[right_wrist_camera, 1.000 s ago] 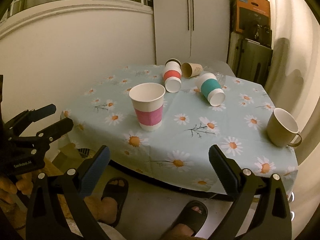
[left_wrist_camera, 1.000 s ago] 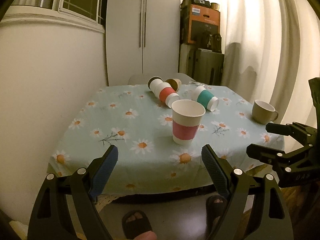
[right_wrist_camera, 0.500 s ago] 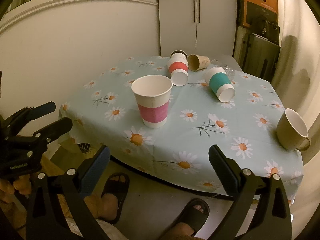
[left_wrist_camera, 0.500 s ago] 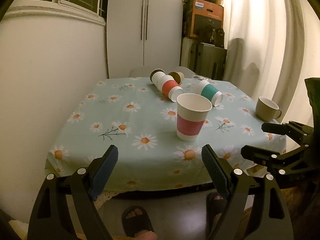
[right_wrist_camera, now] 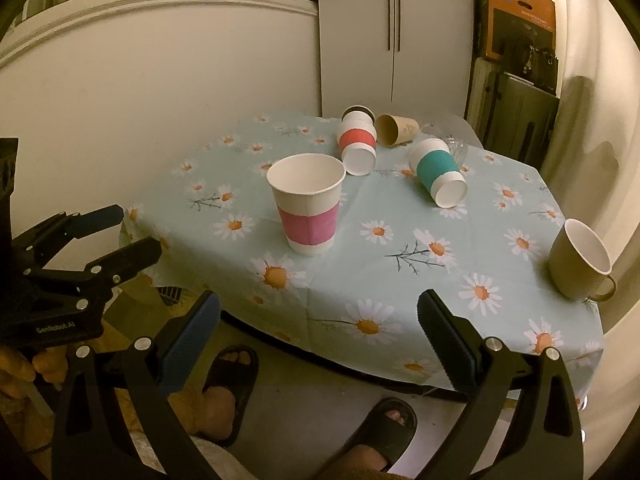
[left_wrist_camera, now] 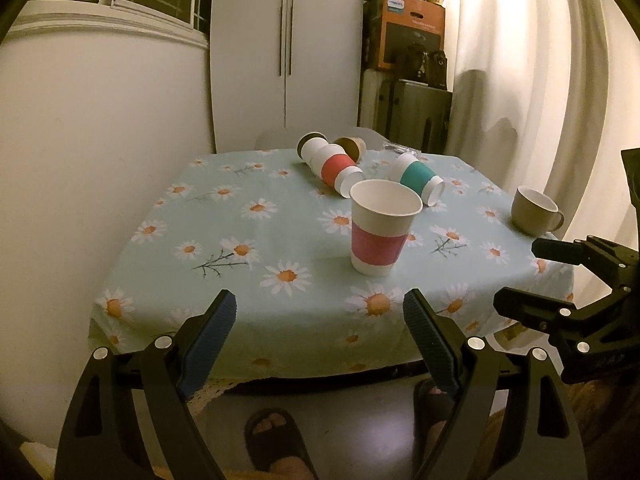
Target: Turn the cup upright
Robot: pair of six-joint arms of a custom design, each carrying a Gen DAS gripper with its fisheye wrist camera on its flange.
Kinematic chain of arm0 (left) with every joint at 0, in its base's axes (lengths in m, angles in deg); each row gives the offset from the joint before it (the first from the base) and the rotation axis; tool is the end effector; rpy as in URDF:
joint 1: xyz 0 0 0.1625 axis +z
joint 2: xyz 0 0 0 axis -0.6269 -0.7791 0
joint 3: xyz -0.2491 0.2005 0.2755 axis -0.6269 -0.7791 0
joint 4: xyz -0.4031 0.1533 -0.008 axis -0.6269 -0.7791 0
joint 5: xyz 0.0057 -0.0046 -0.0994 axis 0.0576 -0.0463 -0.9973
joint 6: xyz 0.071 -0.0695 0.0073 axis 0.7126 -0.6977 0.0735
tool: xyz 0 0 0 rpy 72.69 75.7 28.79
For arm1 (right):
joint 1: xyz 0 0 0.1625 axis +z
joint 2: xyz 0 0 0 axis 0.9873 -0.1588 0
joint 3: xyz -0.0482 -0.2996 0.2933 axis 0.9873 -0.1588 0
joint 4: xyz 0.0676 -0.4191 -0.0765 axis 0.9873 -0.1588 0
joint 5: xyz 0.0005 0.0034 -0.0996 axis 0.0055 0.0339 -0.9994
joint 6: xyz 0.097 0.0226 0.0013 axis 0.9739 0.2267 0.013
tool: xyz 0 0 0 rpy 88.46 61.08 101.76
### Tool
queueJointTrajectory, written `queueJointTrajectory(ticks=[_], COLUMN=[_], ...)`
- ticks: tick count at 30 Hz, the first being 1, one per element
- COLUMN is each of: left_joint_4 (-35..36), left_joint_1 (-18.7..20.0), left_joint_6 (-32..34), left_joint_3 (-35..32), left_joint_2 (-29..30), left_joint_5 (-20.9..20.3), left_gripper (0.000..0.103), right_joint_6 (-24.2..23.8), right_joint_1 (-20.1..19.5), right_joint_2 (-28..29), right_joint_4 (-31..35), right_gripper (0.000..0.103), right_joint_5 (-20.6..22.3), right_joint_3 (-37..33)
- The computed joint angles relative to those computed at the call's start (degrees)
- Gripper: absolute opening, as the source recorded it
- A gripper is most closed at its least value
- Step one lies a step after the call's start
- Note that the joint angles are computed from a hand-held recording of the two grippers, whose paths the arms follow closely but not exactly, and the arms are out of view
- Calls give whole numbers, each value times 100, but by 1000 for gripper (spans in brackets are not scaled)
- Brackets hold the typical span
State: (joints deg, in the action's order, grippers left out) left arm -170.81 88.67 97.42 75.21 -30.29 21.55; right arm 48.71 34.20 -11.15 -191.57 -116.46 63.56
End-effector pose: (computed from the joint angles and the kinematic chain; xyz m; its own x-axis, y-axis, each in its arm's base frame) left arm -0.2203 -0.5381 0.2432 -0.5869 0.5958 -0.5483 0.8083 0.4704 -0.3541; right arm 0.2826 -0.4664 0.1714 -0.7352 0.0622 0.6750 -0.4830 0.6507 -0.5860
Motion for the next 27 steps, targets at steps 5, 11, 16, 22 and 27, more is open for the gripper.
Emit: queueJointTrajectory(ticks=[5,11,16,22,27], left_joint_4=[20,14,14,-18,-48], left_joint_1=[-14,-36,-42,-61,-79], left_joint_6=[37,88,85,125,162], left_joint_3=[21,40,54,86,109], left_joint_2=[-16,-45,-52,-66,-70], left_joint_5=[-18,-29,-38,-58,-68], left_gripper=[84,84,84,84,84], right_joint_6=[14,37,23,35,35], right_joint_1=[8,46,54,66,77], right_joint_2=[-14,-24,-21,-38,-45], right_joint_4=[-5,-60,-93,-129,-149], right_gripper=[98,98,98,98,98], right_joint_5=[-18,-30,-30,-34,-40], right_joint_3=[-5,4,10,28,33])
